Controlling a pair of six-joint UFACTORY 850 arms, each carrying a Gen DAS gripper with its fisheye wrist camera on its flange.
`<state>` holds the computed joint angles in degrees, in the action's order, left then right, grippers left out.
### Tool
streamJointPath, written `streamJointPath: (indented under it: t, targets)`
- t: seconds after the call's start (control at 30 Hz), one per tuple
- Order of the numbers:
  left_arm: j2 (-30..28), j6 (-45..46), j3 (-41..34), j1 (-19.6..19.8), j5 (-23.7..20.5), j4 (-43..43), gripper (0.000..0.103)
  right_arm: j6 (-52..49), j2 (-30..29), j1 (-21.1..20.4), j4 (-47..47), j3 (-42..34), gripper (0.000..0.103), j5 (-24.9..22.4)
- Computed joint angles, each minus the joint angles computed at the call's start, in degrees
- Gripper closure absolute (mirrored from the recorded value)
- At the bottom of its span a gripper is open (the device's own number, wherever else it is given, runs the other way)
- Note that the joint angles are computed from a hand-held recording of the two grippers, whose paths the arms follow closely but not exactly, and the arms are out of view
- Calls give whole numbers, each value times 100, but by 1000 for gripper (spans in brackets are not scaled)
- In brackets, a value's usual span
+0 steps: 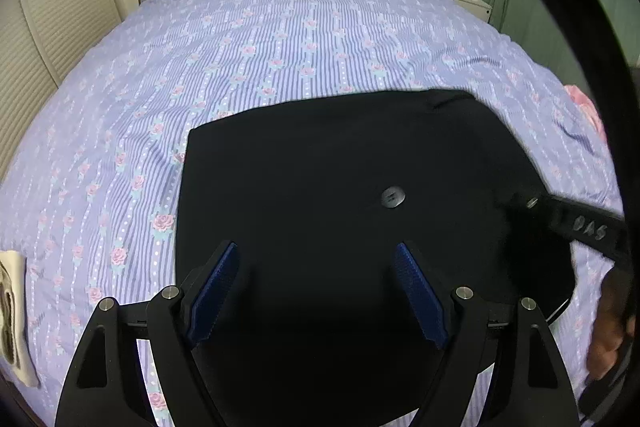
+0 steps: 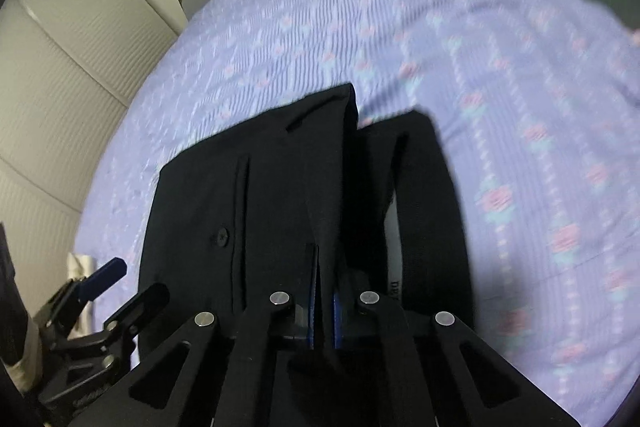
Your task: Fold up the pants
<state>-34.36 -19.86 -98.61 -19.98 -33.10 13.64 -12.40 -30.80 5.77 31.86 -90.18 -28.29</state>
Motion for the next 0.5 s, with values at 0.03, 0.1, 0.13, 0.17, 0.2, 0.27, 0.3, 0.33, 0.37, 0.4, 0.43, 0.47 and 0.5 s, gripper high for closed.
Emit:
streamJointPath:
  t: [0.03,0.1,0.13,0.17,0.2,0.27,0.3,0.33,0.37,0.4,0.43,0.47,0.5]
  targets:
    - [-17,-52,5,-13,-30,88,23,133,19,16,-270,14,97,68]
    - [-85,-180,15,-46,-133,301,23,235,-21,8,-551,-20,97,90]
    - [-148,-221,5,-62,-229,394,23,198,-43,-11,-545,-30,97,77]
    - [-235,-255,-46,-77,-376,487,23,144,-70,-42,-541,-45,97,49]
    - [-353,-289,-113,-86,-574,578,22,94,-61,-68,-537,12,97,36]
    - [-420,-257,-67,-23,-602,440,20,155,-148,-99,-550,-33,97,-92]
    - [-433,-369,-53,21,-616,406,18,134,-174,-135,-436,-42,97,-193]
    - [-443,-507,-61,82,-663,323,17,-14,-140,-176,-183,-8,97,-196]
    - [-440,-556,-81,158,-704,137,17,-171,-43,-199,21,77,97,-114]
    - [-423,-595,-82,211,-715,29,17,-242,72,-206,72,181,98,10]
    - [-405,-667,-79,261,-727,-24,17,-245,186,-193,63,297,98,205]
    - [-408,-682,-87,285,-751,-50,17,-109,242,-191,-42,368,98,335]
    - [-432,-655,-114,310,-805,-103,17,203,182,-212,-280,332,98,265]
